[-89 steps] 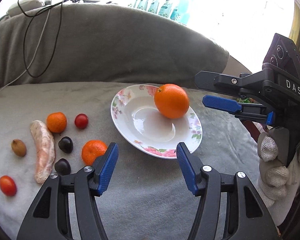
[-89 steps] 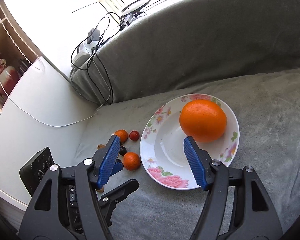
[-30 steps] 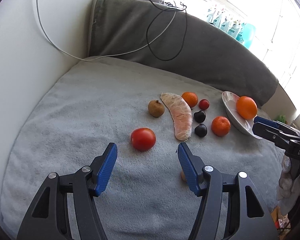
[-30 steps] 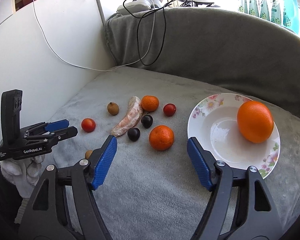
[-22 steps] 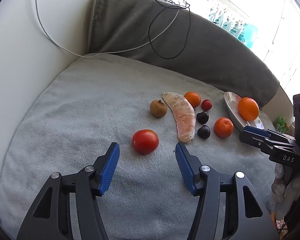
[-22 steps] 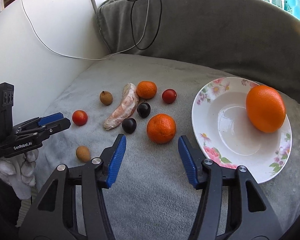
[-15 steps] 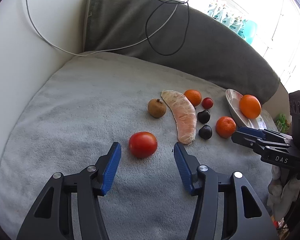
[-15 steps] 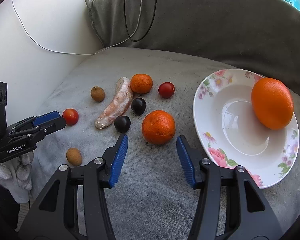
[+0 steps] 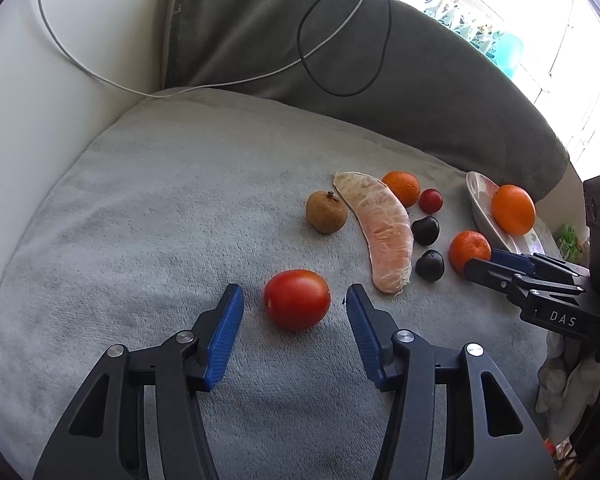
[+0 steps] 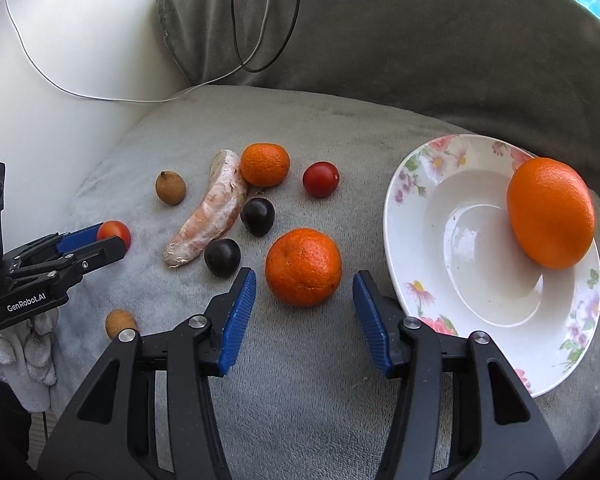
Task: Organize fruits
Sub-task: 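Reach the left tool to the red tomato while the right tool grasps a mandarin, then carry the tomato with the left tool while the right tool carries the mandarin to the plate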
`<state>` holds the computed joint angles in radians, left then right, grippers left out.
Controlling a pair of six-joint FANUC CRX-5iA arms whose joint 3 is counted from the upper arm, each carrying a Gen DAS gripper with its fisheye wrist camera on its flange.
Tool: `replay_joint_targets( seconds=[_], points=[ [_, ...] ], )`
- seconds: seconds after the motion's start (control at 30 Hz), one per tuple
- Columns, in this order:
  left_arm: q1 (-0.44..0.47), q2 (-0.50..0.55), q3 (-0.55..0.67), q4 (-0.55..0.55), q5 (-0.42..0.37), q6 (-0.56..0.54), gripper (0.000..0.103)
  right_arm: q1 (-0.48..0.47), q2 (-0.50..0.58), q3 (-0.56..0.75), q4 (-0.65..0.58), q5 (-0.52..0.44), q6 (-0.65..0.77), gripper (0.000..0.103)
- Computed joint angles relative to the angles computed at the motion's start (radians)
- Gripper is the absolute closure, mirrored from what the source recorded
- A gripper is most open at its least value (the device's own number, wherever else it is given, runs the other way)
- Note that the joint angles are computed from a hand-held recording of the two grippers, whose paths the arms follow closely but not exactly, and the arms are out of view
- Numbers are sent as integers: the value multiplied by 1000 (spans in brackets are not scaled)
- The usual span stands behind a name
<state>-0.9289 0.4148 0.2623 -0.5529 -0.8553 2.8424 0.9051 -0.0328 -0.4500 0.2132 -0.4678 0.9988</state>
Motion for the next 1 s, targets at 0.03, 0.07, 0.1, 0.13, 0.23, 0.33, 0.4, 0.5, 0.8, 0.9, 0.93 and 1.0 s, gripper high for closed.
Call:
replay_joint_targets(
  seconds=[0.03,0.07,0.1,0.13,0.23,0.33,0.4,0.5,0.8,0.9,0.93,1.0],
  points=[
    [1,0,-1,0,1,-1,52,0,5,6,-2,-1,4,50],
    [0,1,-1,0,0,-2,53,1,9,11,-5,-3,9,50],
    [1,1,-3,1,1,-2,53,1,17,18,-7,-4,15,50],
    [0,1,-2,1,-1,-1,55,1,17,17,-6,-2,18,50],
    [2,3,-1,1,-4,-3,59,5,22,14,11,-1,11,51],
    [0,8,6,-3,-15,1,64,10,27,8,52,3,-23,55],
    [-1,10,9,-5,-18,3,65,10,36,11,71,2,-41,59],
    [-3,12,12,-10,-21,1,69,11,37,4,90,5,-51,60],
    [-16,15,23,-28,-38,10,71,16,13,-27,120,26,-78,63],
    [-22,11,23,-37,-44,20,71,16,-3,-39,114,35,-72,63],
    [-24,8,24,-40,-47,24,71,17,-10,-45,114,39,-73,63],
    [-27,4,23,-44,-47,29,71,18,-23,-55,115,47,-77,63]
  ],
)
